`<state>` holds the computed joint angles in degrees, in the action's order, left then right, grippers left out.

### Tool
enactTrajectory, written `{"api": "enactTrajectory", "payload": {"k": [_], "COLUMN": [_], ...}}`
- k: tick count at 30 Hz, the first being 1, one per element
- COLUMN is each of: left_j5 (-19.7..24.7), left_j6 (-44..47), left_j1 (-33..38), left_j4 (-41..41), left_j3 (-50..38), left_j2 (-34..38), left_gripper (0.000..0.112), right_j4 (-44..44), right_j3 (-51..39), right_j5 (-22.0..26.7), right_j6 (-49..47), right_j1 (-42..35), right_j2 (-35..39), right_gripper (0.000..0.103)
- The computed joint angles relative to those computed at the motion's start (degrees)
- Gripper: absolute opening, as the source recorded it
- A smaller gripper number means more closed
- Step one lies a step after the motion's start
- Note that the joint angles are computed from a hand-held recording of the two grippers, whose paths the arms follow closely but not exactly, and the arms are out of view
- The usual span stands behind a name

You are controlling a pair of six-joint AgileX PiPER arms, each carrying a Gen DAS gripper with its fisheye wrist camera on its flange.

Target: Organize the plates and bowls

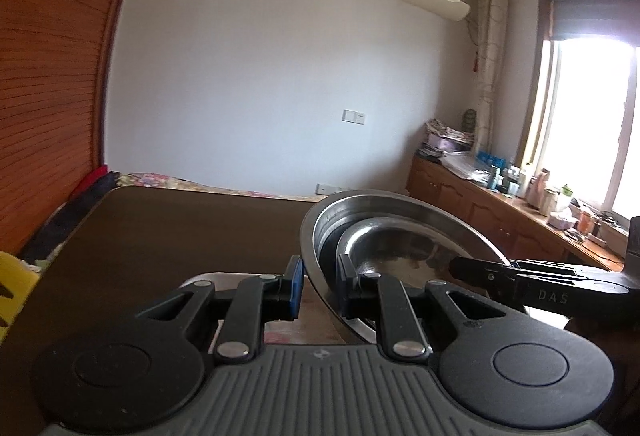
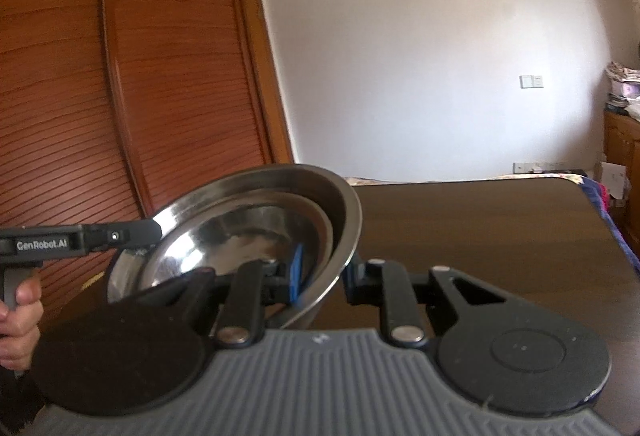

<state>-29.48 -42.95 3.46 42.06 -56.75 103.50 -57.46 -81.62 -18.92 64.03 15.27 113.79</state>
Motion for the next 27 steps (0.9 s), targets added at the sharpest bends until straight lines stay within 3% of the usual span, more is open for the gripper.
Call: {"api": "enactTrajectory", "payload": {"k": [10,27], "left_j5": [-0.23,-2.69], "left_j6": [-1.54,-7.44], "left_j1": [4.96,8.97], "left_j4": [1.94,6.92], "left_j3": [0.22,-2.12], "left_j2": [0.06,4.76], "left_gripper": [0.031,0.031], "right_j4": [-11.30,-37.79], "right_j3": [-5.69,-12.73], "right_j5": [0.49,2.58], "right_j6": [10.73,37.21], "right_j1": [2.31,4.14], "right_j2": [3.37,6.83], "right_gripper": [0.023,0.024]}}
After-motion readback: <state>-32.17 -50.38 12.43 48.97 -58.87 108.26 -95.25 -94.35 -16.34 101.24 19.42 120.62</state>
